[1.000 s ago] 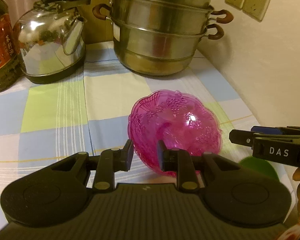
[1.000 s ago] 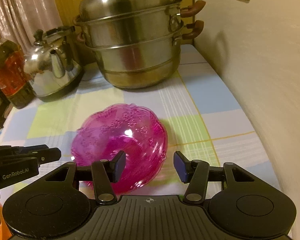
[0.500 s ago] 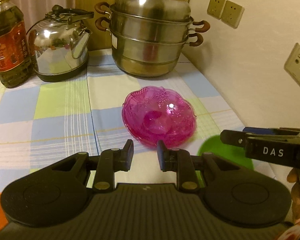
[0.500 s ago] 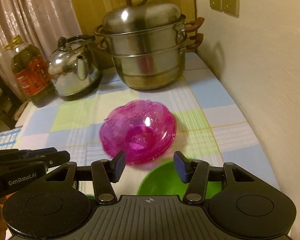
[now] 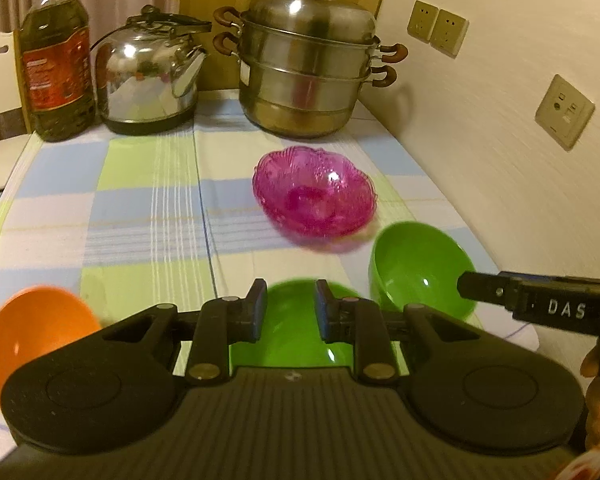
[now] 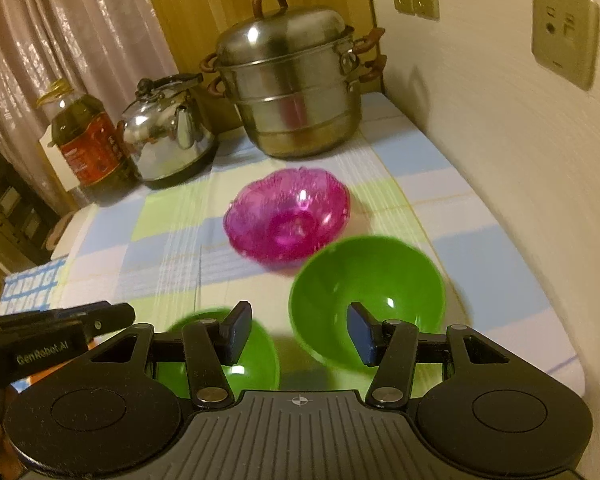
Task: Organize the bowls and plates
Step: 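Move both grippers back over the two green bowls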
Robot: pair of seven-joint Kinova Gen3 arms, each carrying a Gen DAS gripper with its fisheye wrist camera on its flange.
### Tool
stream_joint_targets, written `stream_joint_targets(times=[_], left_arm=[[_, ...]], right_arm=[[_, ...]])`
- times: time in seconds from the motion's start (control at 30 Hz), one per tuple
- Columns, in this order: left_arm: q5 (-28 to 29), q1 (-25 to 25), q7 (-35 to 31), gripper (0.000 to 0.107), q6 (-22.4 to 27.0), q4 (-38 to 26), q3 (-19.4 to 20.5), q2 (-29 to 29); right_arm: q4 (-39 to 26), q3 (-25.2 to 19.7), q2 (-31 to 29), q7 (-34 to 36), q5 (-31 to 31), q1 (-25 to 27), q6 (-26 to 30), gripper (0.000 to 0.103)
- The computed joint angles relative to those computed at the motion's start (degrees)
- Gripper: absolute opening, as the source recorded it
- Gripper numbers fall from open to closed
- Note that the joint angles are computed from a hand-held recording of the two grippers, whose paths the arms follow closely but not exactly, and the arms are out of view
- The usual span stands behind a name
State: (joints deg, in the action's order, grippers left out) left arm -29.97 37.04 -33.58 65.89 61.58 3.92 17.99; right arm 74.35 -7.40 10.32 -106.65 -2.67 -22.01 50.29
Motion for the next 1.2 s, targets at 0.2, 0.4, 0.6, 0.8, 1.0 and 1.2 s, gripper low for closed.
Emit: stream_joint_targets(times=[0.2,0.4,0.6,0.8,1.0,1.2], left_arm=[[-2.26,2.51,5.27,0.022,0.81,5.58,1.03,-3.16],[-3.82,3.15,10.55,0.022,1.64,10.29,3.22,-5.55],[-3.34,1.97,13.32,0.022,1.05,13.12,4.63,-6.69],[-3.00,1.09,14.86,0.022,0.69,14.74,5.23,-6.95],[-2.66,-0.08,16.76,0.022,-1.60,16.46,5.02,-7.11],[-1.80,-1.83,18.05,0.022,-4.66,17.79,4.40,-6.69]], right_arm=[[6.68,-0.66,-4.19,2.11,-1.84,0.85,-1.11,0.053],[11.71,-1.06,-7.17,2.69,-3.99,1.31,-2.30,0.053],[14.23,-1.91,-8.38,0.71,-1.90,0.15,-3.18,0.053],[14.80,-2.07,-7.89,0.60,-2.71,-0.25,-3.75,0.053],[14.46,-1.97,-6.11,-0.18,-3.42,-0.51,-4.85,0.053],[13.23,-1.72,-3.70,-1.19,-2.99,-0.93,-5.45,0.053]])
